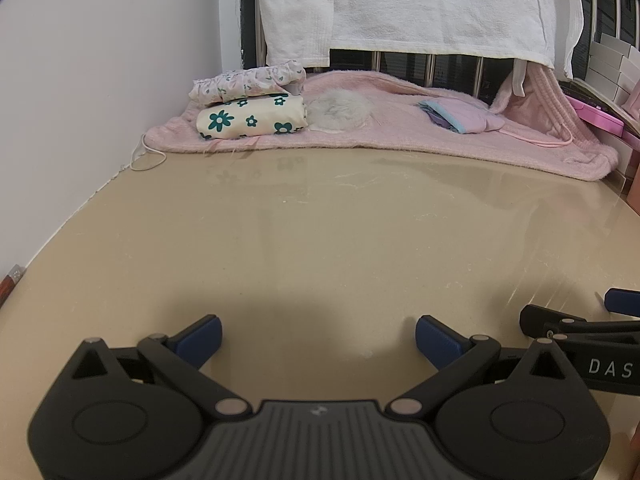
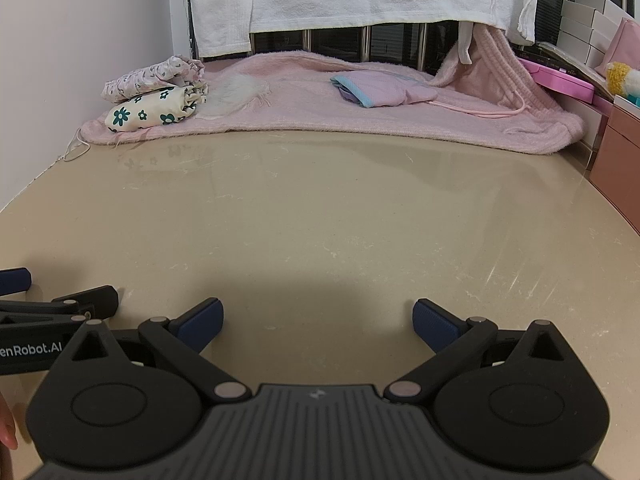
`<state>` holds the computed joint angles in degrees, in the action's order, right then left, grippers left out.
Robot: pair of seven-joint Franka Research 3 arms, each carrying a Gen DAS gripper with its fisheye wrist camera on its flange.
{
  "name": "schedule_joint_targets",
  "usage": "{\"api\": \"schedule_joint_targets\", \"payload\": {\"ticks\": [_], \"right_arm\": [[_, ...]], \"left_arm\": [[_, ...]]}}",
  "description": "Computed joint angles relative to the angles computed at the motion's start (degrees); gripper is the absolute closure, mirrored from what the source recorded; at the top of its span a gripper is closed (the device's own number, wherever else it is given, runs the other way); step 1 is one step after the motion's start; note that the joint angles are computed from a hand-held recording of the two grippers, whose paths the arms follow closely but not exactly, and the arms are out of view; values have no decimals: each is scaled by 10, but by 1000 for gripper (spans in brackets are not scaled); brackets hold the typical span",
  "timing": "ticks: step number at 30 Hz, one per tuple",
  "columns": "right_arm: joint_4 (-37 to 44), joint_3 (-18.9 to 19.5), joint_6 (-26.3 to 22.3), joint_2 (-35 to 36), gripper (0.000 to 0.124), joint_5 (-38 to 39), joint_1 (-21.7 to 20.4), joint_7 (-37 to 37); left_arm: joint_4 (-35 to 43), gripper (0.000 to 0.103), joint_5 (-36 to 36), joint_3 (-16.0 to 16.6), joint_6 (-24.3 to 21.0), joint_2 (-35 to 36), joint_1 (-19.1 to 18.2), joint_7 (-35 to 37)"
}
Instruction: Fold clothes
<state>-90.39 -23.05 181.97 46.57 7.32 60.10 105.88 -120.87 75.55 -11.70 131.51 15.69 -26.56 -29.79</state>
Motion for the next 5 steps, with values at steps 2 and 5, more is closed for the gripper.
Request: {"api": "schedule_joint_targets", "payload": {"ticks": [2, 5], "right_arm": [[0, 0, 0, 0, 21, 0, 0, 0], [0, 0, 0, 0, 21, 0, 0, -1]], "left_arm": [[0, 0, 0, 0, 0, 0, 0, 0], [0, 0, 0, 0, 0, 0, 0, 0]]}}
